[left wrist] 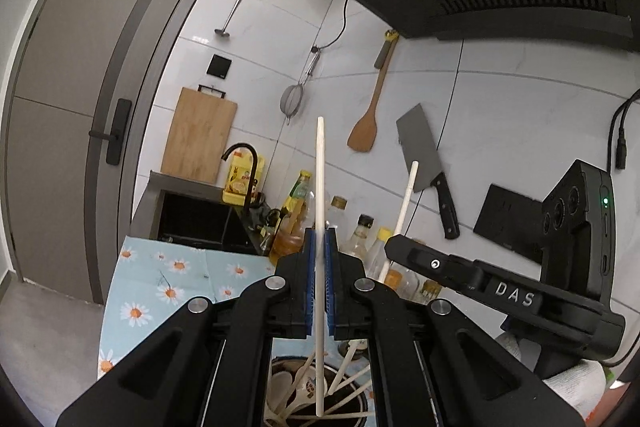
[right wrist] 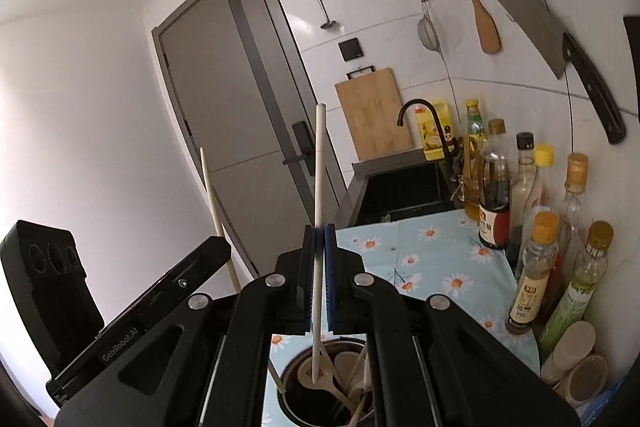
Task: Organize utensils
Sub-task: 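Lift both held chopsticks upright and carry them over the black holder, then lower the chopsticks into the holder and open both tools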
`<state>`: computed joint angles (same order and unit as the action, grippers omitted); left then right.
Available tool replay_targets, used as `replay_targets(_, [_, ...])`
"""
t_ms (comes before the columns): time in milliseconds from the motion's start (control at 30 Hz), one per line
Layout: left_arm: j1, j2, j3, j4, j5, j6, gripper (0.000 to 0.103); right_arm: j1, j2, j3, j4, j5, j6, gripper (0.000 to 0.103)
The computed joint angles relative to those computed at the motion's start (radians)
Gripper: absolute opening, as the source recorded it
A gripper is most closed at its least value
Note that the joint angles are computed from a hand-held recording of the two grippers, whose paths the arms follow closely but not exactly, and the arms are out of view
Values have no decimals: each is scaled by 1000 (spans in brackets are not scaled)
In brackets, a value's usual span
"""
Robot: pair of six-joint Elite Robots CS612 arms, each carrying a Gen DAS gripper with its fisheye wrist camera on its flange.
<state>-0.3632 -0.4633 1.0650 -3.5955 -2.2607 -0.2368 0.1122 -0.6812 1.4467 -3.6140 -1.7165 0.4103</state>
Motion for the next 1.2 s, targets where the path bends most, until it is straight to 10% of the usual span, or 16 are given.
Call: replay_targets(1200, [-5, -41, 130, 110, 66, 152, 15, 21, 7, 54, 47, -26, 39, 14])
